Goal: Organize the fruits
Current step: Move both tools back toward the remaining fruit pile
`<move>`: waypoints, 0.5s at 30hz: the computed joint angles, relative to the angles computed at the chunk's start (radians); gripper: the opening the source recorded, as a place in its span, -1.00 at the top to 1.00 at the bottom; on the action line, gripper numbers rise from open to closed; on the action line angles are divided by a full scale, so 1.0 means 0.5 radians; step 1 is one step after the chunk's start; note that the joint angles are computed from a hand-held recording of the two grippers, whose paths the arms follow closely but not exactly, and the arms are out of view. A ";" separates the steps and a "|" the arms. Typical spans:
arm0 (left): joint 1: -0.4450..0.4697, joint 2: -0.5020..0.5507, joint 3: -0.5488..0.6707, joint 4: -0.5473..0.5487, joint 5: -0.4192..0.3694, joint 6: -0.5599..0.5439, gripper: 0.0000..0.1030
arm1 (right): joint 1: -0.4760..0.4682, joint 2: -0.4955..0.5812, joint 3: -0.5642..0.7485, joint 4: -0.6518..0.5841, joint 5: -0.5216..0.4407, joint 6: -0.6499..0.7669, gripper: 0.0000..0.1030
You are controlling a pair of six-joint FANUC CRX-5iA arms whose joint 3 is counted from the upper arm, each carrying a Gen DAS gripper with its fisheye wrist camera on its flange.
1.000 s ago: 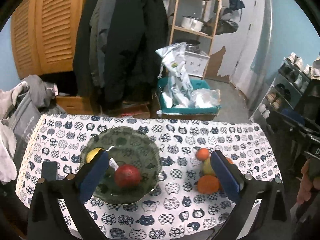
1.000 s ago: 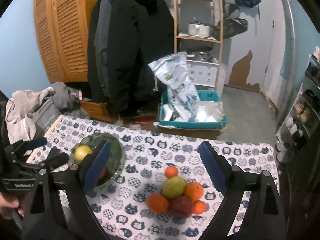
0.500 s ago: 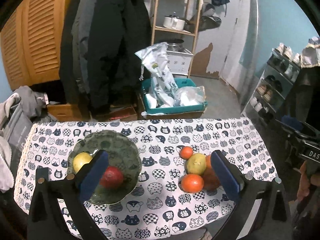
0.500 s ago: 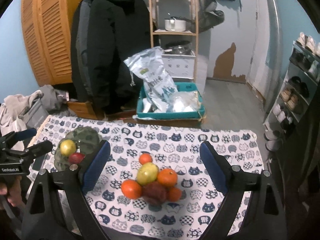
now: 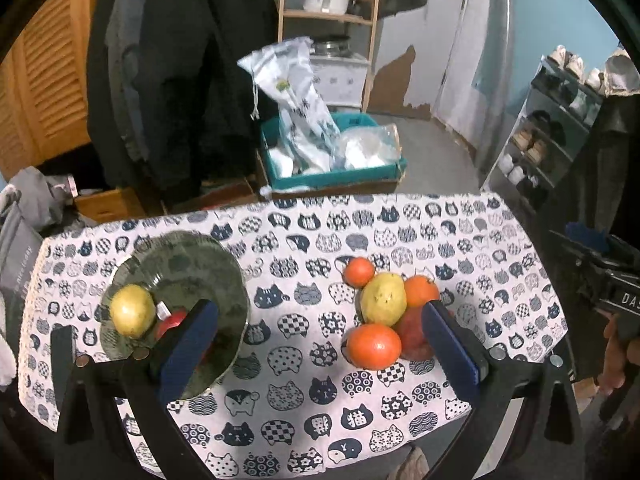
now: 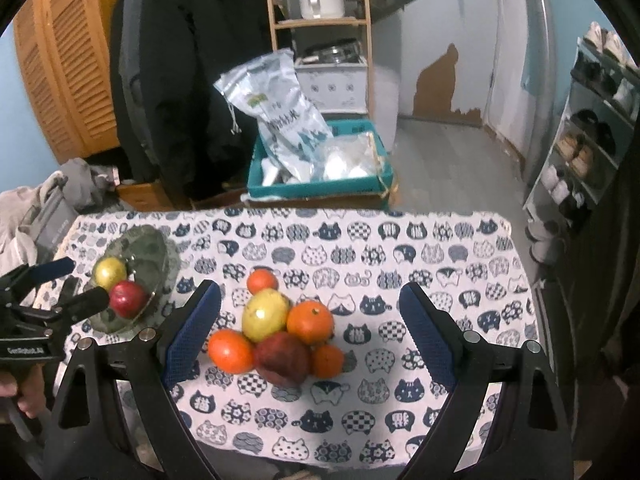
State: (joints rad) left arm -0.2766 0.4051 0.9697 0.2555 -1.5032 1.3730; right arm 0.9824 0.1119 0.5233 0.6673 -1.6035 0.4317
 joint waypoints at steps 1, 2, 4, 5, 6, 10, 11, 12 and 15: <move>-0.010 0.008 -0.007 -0.008 -0.004 -0.003 -0.98 | -0.009 -0.006 -0.017 -0.024 -0.001 -0.001 -0.76; -0.022 0.014 -0.017 -0.020 -0.005 -0.009 -0.98 | -0.017 -0.009 -0.032 -0.042 0.001 -0.009 -0.76; -0.053 0.031 -0.026 -0.061 -0.022 -0.013 -0.98 | -0.038 -0.017 -0.064 -0.100 0.011 -0.019 -0.76; -0.065 0.045 -0.028 -0.071 -0.035 -0.016 -0.98 | -0.049 -0.022 -0.084 -0.129 0.015 -0.022 -0.75; -0.076 0.059 -0.031 -0.077 -0.048 -0.011 -0.98 | -0.062 -0.024 -0.107 -0.164 0.013 -0.029 -0.76; -0.109 0.093 -0.068 -0.093 -0.080 -0.008 -0.98 | -0.102 -0.041 -0.180 -0.290 0.038 -0.049 -0.76; -0.117 0.102 -0.079 -0.095 -0.090 -0.003 -0.98 | -0.110 -0.042 -0.195 -0.320 0.040 -0.052 -0.76; -0.121 0.107 -0.089 -0.092 -0.092 -0.002 -0.98 | -0.117 -0.044 -0.208 -0.345 0.041 -0.054 -0.76; -0.136 0.128 -0.116 -0.090 -0.102 0.003 -0.98 | -0.136 -0.055 -0.251 -0.409 0.057 -0.059 -0.76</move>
State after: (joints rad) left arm -0.3445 0.4690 0.9119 0.2103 -1.5540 1.3745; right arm 0.9143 0.0842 0.3977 0.4626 -1.5752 0.4021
